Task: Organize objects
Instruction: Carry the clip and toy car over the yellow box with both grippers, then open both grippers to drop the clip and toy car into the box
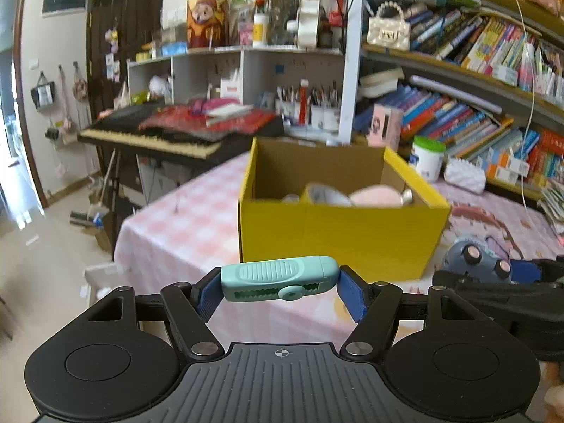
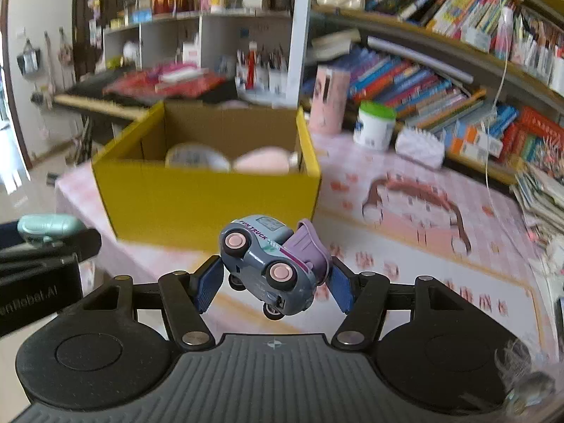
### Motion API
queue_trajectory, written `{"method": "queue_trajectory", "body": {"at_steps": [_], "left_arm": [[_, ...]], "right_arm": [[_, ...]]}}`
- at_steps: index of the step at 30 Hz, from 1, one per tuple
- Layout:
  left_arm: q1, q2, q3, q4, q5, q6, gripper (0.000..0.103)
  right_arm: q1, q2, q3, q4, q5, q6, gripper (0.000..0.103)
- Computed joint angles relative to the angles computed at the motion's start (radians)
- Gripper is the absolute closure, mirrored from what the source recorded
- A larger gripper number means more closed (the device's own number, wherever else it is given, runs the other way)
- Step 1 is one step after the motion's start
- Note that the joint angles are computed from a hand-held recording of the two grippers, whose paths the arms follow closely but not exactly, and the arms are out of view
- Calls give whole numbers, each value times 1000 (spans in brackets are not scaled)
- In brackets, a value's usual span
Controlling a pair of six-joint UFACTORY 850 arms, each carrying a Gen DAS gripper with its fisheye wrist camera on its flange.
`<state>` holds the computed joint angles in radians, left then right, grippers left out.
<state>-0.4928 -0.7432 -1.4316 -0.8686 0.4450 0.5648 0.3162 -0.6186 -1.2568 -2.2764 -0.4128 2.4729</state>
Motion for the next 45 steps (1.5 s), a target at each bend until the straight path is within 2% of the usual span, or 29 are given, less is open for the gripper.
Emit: {"method": "queue_trajectory", "body": {"at_steps": [4,7,20,29,35,45], "left_arm": [[1,-24,-54,-10,38,34,34],[1,-53,-110,-36,56,82,34],[2,-228,-407,-275,44,381,34],[-3,-345,-598,-472,27,659,34],[-3,-428,-738,-664,17,884,34],[-2,-524,-896,-929,19,1165,34]], "right_arm": [[-16,-17,-45,-106,-32,69,42],[-33,-40,-99,-149,-22,89,42],[-98,-200,-374,-254,136,92,42],[-126,-290,-522,-229,214,49,42],[-135,-334,-593,-247,268,51,42],[-145,-392,-686,-195,373,-30,42]]}}
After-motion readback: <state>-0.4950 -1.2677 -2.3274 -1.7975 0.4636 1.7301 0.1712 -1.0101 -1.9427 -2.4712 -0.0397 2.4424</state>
